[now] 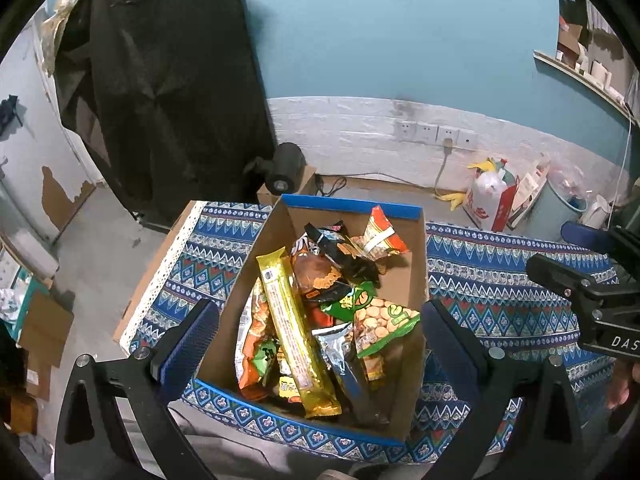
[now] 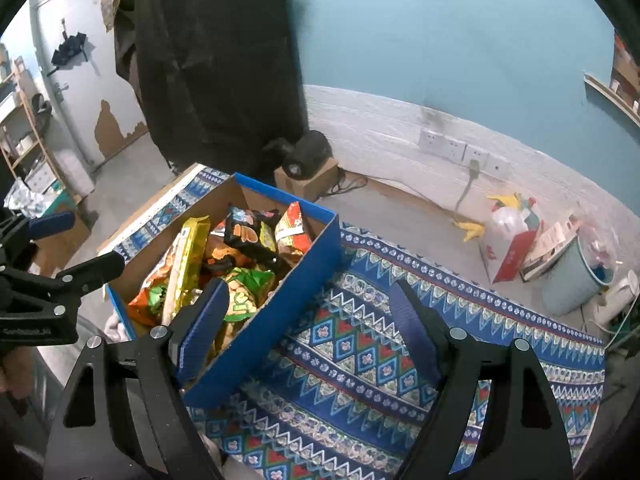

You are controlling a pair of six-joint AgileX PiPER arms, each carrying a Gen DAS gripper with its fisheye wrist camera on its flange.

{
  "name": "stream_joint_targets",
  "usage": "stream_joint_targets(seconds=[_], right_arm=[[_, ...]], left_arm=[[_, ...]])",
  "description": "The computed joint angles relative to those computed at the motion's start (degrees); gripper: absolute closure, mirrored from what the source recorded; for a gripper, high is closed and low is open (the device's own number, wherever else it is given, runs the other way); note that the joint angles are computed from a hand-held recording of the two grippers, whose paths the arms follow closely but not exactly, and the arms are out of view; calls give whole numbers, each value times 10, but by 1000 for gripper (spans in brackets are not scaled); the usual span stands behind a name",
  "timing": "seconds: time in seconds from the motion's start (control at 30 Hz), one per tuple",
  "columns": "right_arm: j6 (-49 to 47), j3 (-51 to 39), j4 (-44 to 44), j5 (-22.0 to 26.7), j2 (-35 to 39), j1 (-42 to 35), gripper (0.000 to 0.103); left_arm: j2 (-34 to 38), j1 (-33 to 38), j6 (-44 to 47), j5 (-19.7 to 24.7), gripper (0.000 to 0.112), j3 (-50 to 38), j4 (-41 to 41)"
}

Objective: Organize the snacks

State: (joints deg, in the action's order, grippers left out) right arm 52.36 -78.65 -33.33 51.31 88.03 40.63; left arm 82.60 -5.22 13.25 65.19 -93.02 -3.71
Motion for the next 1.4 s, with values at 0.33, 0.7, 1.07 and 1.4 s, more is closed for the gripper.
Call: stream_joint_targets(seconds=[0.33, 0.7, 1.07, 1.4], right_arm=[[-3, 3, 2, 2, -4, -1, 22], [-7, 0, 3, 5, -3, -3, 22], [-7, 1, 3, 6, -2, -2, 22], [-10, 1, 5, 6, -2, -4, 22]], left_arm=[[-4, -15, -12, 0, 11, 1, 24], [0, -17, -12, 8, 11, -2, 26], [-1, -18, -15, 9, 11, -1, 25], [-2, -20, -23, 11, 11, 6, 25]])
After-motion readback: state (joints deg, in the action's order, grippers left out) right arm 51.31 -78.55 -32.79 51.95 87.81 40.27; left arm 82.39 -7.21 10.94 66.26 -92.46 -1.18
